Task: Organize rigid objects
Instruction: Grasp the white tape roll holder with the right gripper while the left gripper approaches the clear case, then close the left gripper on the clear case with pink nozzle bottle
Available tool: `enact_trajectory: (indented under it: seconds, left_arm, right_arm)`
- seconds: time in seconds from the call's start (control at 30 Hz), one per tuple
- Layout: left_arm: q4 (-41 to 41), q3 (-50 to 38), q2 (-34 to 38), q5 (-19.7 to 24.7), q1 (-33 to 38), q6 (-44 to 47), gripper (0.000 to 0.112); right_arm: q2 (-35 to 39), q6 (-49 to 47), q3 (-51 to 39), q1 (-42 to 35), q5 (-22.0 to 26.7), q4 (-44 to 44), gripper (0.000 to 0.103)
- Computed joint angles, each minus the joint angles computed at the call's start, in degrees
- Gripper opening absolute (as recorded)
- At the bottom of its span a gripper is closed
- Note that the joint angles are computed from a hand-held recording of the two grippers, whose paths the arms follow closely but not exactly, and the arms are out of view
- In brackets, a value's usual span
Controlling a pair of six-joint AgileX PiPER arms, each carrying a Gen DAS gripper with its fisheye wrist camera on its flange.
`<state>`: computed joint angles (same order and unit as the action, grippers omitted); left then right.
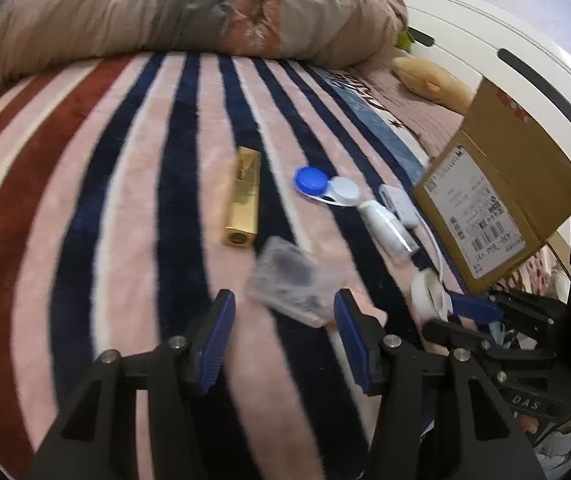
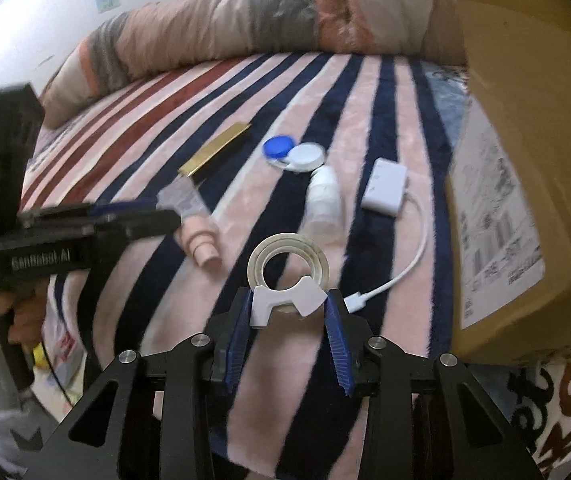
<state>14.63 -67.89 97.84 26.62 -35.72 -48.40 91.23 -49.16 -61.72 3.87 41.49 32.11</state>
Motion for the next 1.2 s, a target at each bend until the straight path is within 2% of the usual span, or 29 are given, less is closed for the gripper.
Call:
enact_trajectory:
  seconds: [0.03,0.1,0.13,0.17,0.23,0.3,0.5,0.6,0.67,0.77,0.9,0.97,1.03,1.2]
  left_arm:
    - [0.57,0.03,-0.20,0.55,-0.09,-0.09,0.050]
    - [-1.35,-0.42,0.10,1.08,0.03,4.03,0.062]
    - [0.10,-0.56,0.30,0.98,-0.37,3.65,0.075]
    - [1.08,-0.62,0.56,0.38,-0.67,3.37,0.082]
    - [-1.63,-0.99,1.38,-1.73,-0.62,7.71,0.082]
    - [-1.52,-2.95,3.12,-1.14,-0.92,8.94,0.082]
    - [-2.93,-7.32,7.51,0.91,-1.01,13.95,0.085]
    - [-3.68,-6.91,6.92,0.89,-0.99,15.07,0.085]
    - [-7.79,-5.82,6.22,0.02,-0.30,19.51,0.088]
    - [-9.55,-5.68,6.20,0.05,-0.60,22.03,0.090]
    - [-5.28,-7.78,7.84,1.24,-1.57,17.53,0.090]
    - [-4.82,-7.92,8.09,1.01,-1.51,16.18,0.090]
    - [-4.35,-7.95,7.99,1.25,-1.63,15.86,0.090]
    - [-3.56,-7.00,7.00,0.58,-1.69,14.64,0.090]
  right_arm:
    - [0.02,-1.08,0.22,-0.04,0.20,0.40,0.033]
    - [0.02,-2.80,1.16,0.02,-0.60,0.87,0.034]
    - [0.24,-3.13,1.23,0.10,-0.77,1.06,0.036]
    - [0.43,-3.38,1.28,0.17,-0.87,1.23,0.038]
    - [0.86,-5.06,1.30,-0.05,-0.71,2.35,0.050]
    - [1.21,-7.09,1.12,-0.09,-0.60,2.87,0.055]
    - [2.80,-10.37,-0.31,0.60,-1.15,3.11,0.055]
    - [3.18,-12.58,-0.28,-0.13,-0.80,4.34,0.055]
    - [3.31,-13.35,-0.29,-0.28,-1.05,4.28,0.055]
    - [3.60,-14.19,-0.36,-0.05,-1.45,4.49,0.055]
    - [4.74,-14.41,-1.30,0.30,-1.78,4.91,0.055]
    - [4.93,-14.55,-1.18,0.49,-2.42,5.05,0.054]
    - [4.49,-14.43,-0.66,0.97,-3.34,4.70,0.038]
    - [4.08,-13.16,-1.07,1.46,-3.43,3.95,0.037]
